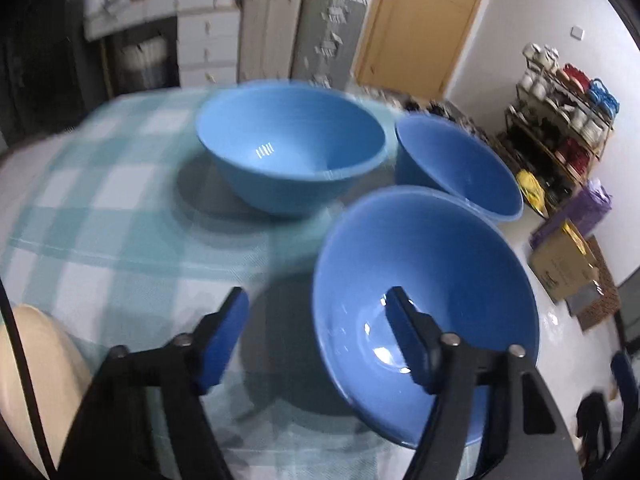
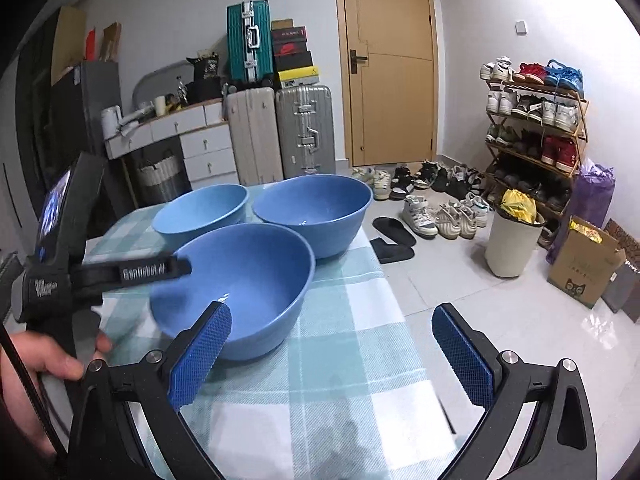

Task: Organize plates and bowls
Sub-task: 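Move both open tools toward the light-blue bowls, then grasp a blue bowl rim with the left tool while the right tool grasps another blue bowl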

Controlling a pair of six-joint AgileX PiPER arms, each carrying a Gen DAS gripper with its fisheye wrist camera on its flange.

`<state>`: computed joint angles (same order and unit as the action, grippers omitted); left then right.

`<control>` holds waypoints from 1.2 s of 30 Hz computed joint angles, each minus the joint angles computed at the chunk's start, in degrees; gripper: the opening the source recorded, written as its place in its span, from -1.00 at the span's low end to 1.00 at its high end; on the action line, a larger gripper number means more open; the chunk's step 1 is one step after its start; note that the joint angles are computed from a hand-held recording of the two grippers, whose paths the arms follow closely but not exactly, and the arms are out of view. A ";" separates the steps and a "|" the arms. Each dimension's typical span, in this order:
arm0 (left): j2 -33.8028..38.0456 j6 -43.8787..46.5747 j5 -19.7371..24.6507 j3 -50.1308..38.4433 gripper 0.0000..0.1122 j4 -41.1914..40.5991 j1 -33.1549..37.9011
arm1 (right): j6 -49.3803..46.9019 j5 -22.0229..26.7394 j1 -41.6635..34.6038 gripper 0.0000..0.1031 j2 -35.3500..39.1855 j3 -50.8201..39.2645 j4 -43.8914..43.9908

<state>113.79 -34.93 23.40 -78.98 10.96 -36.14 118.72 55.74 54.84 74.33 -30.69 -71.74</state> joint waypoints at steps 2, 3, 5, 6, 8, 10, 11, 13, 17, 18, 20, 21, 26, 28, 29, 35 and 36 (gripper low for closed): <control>1.28 1.84 1.66 -1.53 -0.06 -1.91 0.06 | -4.43 -0.73 -3.47 0.99 1.28 -2.43 1.10; 1.56 2.51 1.92 -1.82 -0.13 -2.75 0.16 | -7.18 -1.18 -5.43 0.99 2.10 -4.00 2.02; 2.04 5.71 2.46 -2.41 -0.31 -6.88 0.87 | -13.73 -4.63 -10.57 0.99 2.86 -6.90 4.11; 2.20 6.89 2.74 -2.58 -0.44 -8.65 1.22 | -16.34 -5.84 -12.44 0.99 3.24 -8.12 5.17; 2.81 8.85 4.09 -3.55 -0.60 -11.39 1.75 | -23.38 -9.16 -17.09 0.99 4.41 -11.33 8.26; 3.42 10.96 5.24 -4.39 -0.74 -14.46 2.26 | -31.41 -12.57 -21.43 0.99 5.83 -14.54 12.85; 3.42 10.88 5.32 -4.46 -0.80 -14.47 2.11 | -36.16 -14.09 -23.66 0.99 6.93 -16.40 16.20; 3.70 8.85 6.25 -5.38 -0.86 -11.54 1.10 | -44.08 -16.50 -27.35 0.99 8.98 -19.54 22.50; 3.86 7.04 7.36 -5.94 -0.90 -8.99 0.37 | -55.01 -18.29 -31.35 0.98 13.08 -24.47 31.52; 4.03 7.43 7.67 -6.14 -0.91 -9.40 0.54 | -57.60 -18.15 -32.02 0.97 14.09 -25.78 33.54; 4.18 9.54 7.77 -6.08 -0.93 -11.71 1.22 | -62.76 -17.34 -33.40 0.96 16.86 -28.77 37.65; 4.14 10.67 7.73 -5.91 -0.93 -13.10 1.62 | -65.05 -16.40 -34.13 0.88 18.29 -30.40 39.69; 3.65 12.98 6.92 -4.93 -0.93 -15.64 2.48 | -77.34 -17.04 -39.19 0.25 21.95 -34.19 53.47; 3.56 13.53 6.99 -4.87 -0.93 -16.04 2.57 | -80.03 -17.25 -39.94 0.10 22.94 -34.57 55.68; 3.56 13.95 6.96 -4.81 -0.93 -16.49 2.70 | -80.50 -17.08 -40.04 0.00 23.45 -34.81 55.80; 3.45 15.24 7.09 -4.63 -0.93 -17.98 2.93 | -91.35 -20.93 -44.17 -0.74 24.12 -32.61 68.60; 3.42 15.23 7.15 -4.66 -0.93 -17.88 2.91 | -93.34 -20.88 -44.61 -0.79 24.34 -32.56 71.05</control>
